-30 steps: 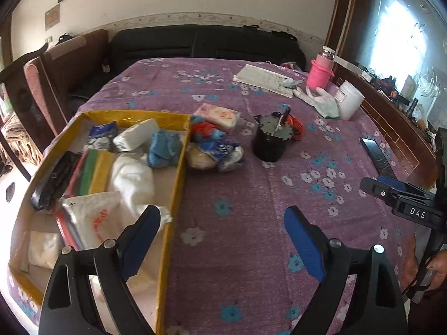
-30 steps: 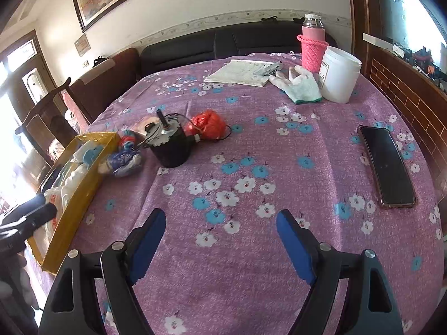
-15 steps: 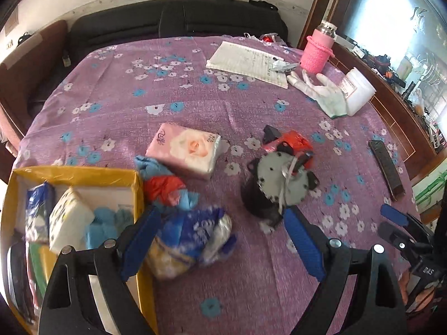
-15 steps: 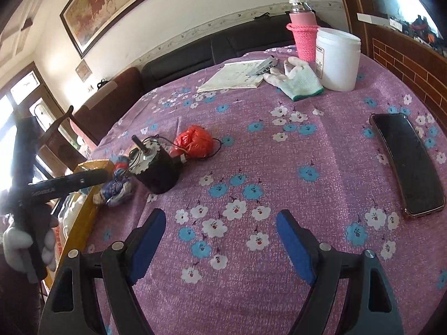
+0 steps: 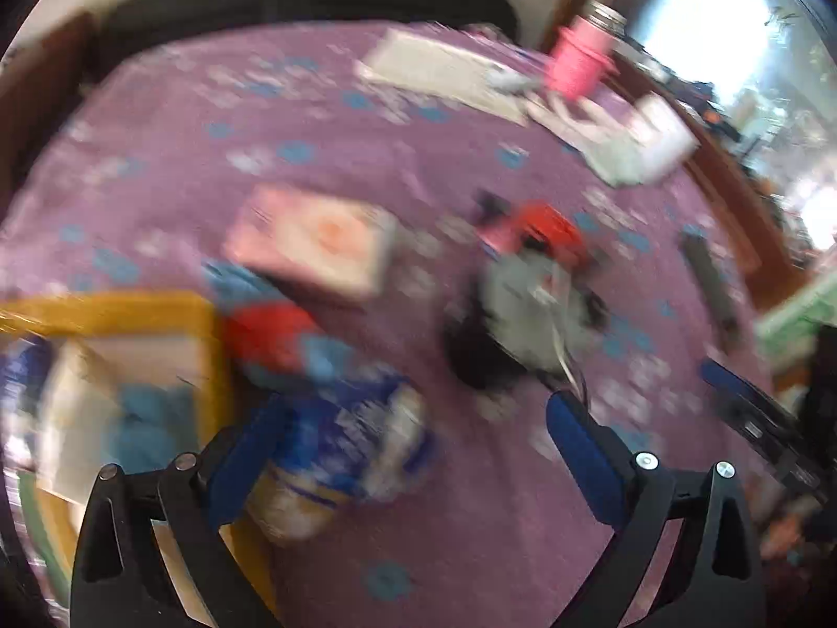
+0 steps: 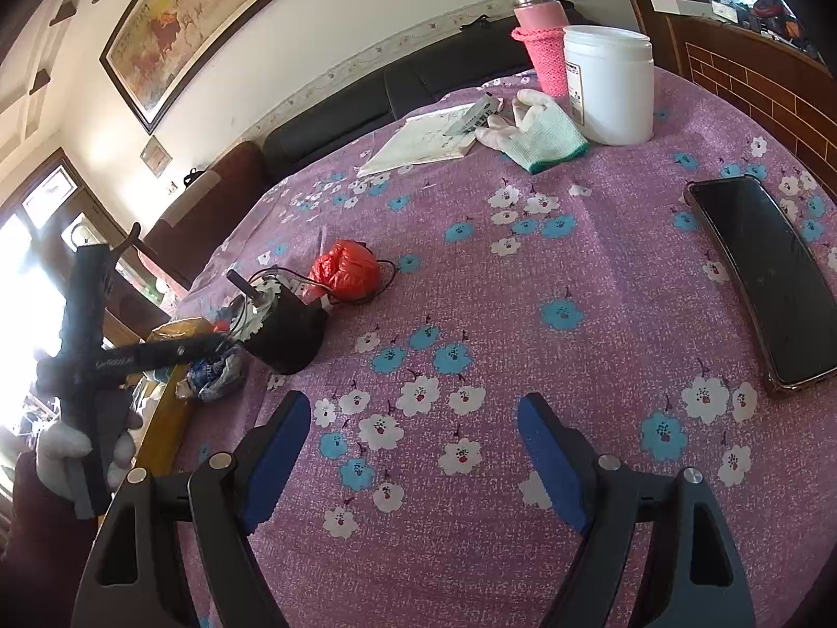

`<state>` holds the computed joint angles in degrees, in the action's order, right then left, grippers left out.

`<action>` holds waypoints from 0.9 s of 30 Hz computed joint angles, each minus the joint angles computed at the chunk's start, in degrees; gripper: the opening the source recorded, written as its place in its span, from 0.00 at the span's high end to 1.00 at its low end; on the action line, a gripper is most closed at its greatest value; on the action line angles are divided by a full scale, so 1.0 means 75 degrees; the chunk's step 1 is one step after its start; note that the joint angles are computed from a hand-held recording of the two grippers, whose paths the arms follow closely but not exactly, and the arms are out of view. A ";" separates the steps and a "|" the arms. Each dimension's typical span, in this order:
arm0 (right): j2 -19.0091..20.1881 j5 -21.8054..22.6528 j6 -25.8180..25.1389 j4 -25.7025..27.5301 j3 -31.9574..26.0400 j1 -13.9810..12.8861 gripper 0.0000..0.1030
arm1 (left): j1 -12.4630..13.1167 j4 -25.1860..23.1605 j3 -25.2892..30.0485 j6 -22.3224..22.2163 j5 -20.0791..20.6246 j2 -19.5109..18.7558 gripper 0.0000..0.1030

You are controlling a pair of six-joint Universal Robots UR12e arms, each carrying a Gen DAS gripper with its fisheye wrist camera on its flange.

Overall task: Organize soft objects
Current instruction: 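Move both open grippers back toward the blue Vinda bag and red bag, then grasp the blue Vinda bag with the left gripper while the right grasps the red plastic bag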

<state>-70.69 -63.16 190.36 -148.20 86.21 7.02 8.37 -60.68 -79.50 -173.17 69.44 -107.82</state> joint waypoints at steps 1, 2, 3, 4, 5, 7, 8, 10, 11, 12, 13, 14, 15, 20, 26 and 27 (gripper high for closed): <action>0.0004 0.0014 0.0022 0.0006 0.0000 -0.0005 0.18 | 0.0020 -0.0118 -0.0070 0.0218 -0.0296 0.0055 0.04; 0.0008 0.0024 0.0041 0.0007 -0.0001 -0.0006 0.18 | 0.0054 -0.0451 -0.0099 0.0613 -0.0767 0.0100 0.04; 0.0008 0.0009 0.0042 0.0003 0.0001 -0.0002 0.18 | 0.0122 -0.0983 -0.0106 0.1110 -0.1464 0.0136 0.04; 0.0007 -0.0042 0.0014 0.0016 -0.0001 0.0011 0.18 | 0.0151 -0.1431 -0.0128 0.1557 -0.1985 0.0186 0.05; 0.0006 -0.0082 -0.0009 0.0022 0.0001 0.0017 0.18 | 0.0147 -0.1559 -0.0206 0.1902 -0.2186 0.0290 0.05; 0.0010 -0.0159 -0.0015 0.0016 0.0007 0.0030 0.18 | 0.0050 -0.1075 -0.0411 0.1895 -0.1843 0.0481 0.04; 0.0015 -0.0171 0.0002 0.0013 0.0008 0.0027 0.18 | -0.0023 -0.0704 -0.0485 0.1561 -0.1404 0.0531 0.04; 0.0032 -0.0208 0.0045 0.0027 -0.0005 0.0034 0.18 | -0.0162 -0.0019 -0.0630 0.0902 -0.0594 0.0564 0.04; 0.0034 -0.0229 0.0046 0.0040 -0.0012 0.0038 0.18 | -0.0238 0.0300 -0.0709 0.0634 -0.0245 0.0568 0.04; 0.0031 -0.0273 0.0039 0.0057 -0.0020 0.0047 0.18 | -0.0295 0.0531 -0.0777 0.0419 -0.0036 0.0571 0.05; 0.0020 -0.0338 0.0027 0.0066 -0.0025 0.0057 0.18 | -0.0349 0.0738 -0.0845 0.0226 0.0008 0.0570 0.05; 0.0000 -0.0400 0.0015 0.0059 -0.0031 0.0066 0.18 | -0.0364 0.0850 -0.0870 0.0126 -0.0045 0.0549 0.05; -0.0018 -0.0394 0.0010 0.0087 -0.0055 0.0062 0.18 | -0.0406 0.1002 -0.0919 -0.0034 0.0007 0.0539 0.05; 0.0079 -0.0321 -0.0306 0.0626 -0.0588 0.0080 0.18 | -0.0604 0.1395 -0.1007 -0.0778 0.0504 0.0375 0.33; 0.0763 -0.0523 -0.0473 0.1343 -0.1844 0.0248 0.18 | -0.0349 0.1831 -0.1474 -0.0973 -0.0338 0.0772 0.53; 0.0966 -0.0532 -0.0566 0.1581 -0.2165 0.0305 0.18 | -0.0301 0.1969 -0.1581 -0.1026 -0.0451 0.0871 0.53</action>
<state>-63.45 -67.15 186.11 -136.34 69.97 9.31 6.11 -45.91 -91.35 -180.87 66.05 -101.29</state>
